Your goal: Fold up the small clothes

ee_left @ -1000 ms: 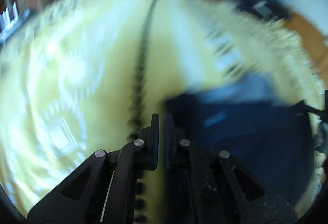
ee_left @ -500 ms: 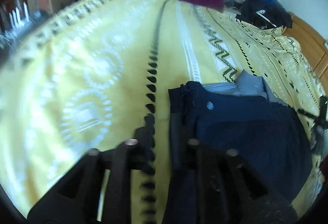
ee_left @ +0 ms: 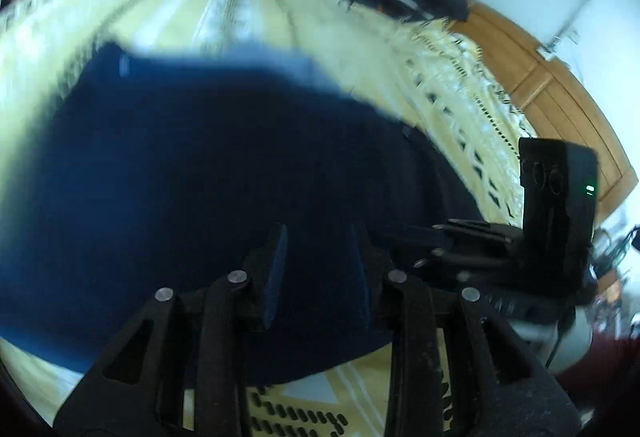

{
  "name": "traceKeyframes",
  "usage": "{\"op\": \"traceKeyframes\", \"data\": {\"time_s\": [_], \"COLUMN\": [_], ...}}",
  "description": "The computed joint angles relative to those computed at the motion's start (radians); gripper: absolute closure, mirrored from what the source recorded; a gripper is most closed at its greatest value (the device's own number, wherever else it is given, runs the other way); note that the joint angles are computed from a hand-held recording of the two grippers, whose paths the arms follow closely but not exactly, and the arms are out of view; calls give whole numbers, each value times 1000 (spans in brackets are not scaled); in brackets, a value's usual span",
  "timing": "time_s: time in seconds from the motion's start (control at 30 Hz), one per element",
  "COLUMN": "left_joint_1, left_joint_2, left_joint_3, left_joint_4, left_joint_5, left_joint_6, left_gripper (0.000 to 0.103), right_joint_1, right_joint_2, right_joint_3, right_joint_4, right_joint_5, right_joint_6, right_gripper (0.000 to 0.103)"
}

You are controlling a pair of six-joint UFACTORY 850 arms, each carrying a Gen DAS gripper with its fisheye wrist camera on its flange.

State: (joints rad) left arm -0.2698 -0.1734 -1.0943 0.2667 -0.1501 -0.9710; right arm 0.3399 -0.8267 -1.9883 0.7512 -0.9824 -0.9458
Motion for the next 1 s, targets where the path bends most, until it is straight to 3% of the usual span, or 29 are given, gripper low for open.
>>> {"op": "traceKeyframes", "data": {"time_s": [0.03, 0.07, 0.1, 0.13, 0.17, 0.23, 0.33, 0.37, 0.43, 0.5, 0.57, 0.6, 0.63, 0.7, 0.77, 0.83, 0.93, 1.0], "left_joint_1": [13, 25, 43, 67, 94, 144, 223, 236, 231, 219, 161, 125, 91, 41, 22, 4, -21, 17], "left_joint_2": [0, 18, 44, 82, 125, 208, 331, 368, 443, 510, 507, 498, 479, 406, 327, 278, 246, 254], "left_joint_3": [19, 52, 103, 164, 207, 268, 395, 424, 463, 499, 475, 451, 423, 352, 295, 271, 273, 285], "left_joint_4": [-68, -94, -112, -95, -37, 158, 370, 436, 511, 552, 555, 549, 548, 544, 522, 506, 529, 501], "left_joint_5": [-8, -7, 35, 97, 120, 79, 94, 71, -57, -114, -226, -303, -377, -522, -649, -691, -754, -718], "left_joint_6": [52, 62, 30, -43, -143, -346, -654, -729, -835, -904, -872, -833, -798, -716, -621, -575, -599, -607], "left_gripper": [75, 94, 103, 103, 103, 103, 103, 103, 98, 97, 82, 74, 60, 51, 38, 32, 9, 0], "right_joint_1": [8, 12, 9, 3, -5, -25, -80, -99, -141, -172, -201, -218, -234, -254, -266, -281, -297, -298], "right_joint_2": [-7, -14, -21, -33, -53, -70, -106, -107, -99, -69, -3, 42, 76, 136, 157, 141, 123, 144], "right_joint_3": [4, 6, 5, -11, -43, -75, -119, -121, -123, -94, -16, 39, 83, 168, 216, 209, 214, 254], "right_joint_4": [-18, -36, -41, -37, -41, -66, -68, -67, -84, -118, -134, -134, -124, -167, -323, -455, -568, -579], "right_joint_5": [-2, 3, 3, -10, -36, -34, -60, -68, -77, -31, 54, 118, 176, 329, 455, 455, 430, 464], "right_joint_6": [20, 29, 22, 16, 21, 29, 33, 32, 35, 53, 46, 36, 32, 66, 236, 423, 554, 556], "right_gripper": [84, 86, 95, 103, 103, 103, 103, 103, 103, 99, 83, 70, 58, 46, 36, 35, 32, 26]}}
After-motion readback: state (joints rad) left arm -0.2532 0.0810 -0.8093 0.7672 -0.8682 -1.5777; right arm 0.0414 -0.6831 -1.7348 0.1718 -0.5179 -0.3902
